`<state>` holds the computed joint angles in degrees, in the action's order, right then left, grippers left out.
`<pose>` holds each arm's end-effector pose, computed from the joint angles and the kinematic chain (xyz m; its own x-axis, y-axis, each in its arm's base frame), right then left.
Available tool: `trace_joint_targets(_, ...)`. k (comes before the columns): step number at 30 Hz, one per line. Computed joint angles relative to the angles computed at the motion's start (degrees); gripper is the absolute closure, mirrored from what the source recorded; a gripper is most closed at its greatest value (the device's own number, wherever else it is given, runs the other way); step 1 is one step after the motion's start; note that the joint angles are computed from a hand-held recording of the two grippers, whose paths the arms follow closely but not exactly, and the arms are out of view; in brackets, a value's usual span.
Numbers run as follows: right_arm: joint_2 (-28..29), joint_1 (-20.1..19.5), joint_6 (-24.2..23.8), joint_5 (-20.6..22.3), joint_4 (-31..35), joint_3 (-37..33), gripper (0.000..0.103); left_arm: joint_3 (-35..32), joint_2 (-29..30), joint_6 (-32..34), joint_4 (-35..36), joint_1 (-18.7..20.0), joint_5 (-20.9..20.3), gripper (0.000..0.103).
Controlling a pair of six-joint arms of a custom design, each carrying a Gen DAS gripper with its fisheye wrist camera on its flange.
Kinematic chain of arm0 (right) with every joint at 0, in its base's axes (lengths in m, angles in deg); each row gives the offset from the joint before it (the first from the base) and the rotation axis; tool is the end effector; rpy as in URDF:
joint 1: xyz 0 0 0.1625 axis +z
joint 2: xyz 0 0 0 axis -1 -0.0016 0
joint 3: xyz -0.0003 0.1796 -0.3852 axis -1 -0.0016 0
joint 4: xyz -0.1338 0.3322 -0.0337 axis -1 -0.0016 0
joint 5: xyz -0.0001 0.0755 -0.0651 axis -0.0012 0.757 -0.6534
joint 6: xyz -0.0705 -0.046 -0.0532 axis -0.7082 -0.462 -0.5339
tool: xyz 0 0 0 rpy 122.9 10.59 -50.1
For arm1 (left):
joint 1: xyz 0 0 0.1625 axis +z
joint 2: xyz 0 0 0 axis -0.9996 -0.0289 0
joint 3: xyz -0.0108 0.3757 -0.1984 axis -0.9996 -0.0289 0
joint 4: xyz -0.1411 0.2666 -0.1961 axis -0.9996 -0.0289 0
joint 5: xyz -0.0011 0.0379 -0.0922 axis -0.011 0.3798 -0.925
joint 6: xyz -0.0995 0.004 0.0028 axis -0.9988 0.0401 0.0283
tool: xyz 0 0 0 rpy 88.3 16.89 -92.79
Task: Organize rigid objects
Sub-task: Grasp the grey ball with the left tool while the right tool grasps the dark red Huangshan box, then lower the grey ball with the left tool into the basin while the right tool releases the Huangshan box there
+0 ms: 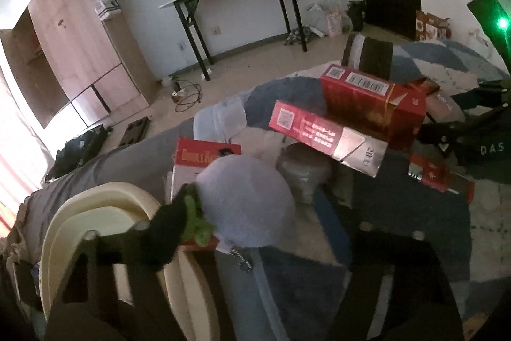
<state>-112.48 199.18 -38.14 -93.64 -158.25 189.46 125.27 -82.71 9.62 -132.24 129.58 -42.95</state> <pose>0.2032 -0.4035 0.1589 -0.7216 0.0948 0.6858 -0.4002 0.7512 -0.5249 -0.1819 -0.4401 0.1624 -0.4300 0.4258 -0.7961 0.8369 0.5187 -0.1747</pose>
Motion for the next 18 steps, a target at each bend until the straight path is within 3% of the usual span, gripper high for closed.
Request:
trace_joint_targets(1, 0.15, -0.10, -0.73, 0.13, -0.61, -0.05, 0.039, -0.28, -0.33, -0.37, 0.91, 0.16, -0.13, 0.039)
trace_joint_targets(4, 0.13, 0.12, -1.51, 0.72, -2.11, 0.68, 0.042, -0.06, -1.79, -0.68, 1.31, 0.65, -1.73, 0.046)
trace_joint_targets(18, -5.21, -0.06, -1.71, 5.54, -11.62, 9.40, 0.044, -0.45, -11.75, -7.22, 4.11, 3.70, -10.96, 0.048)
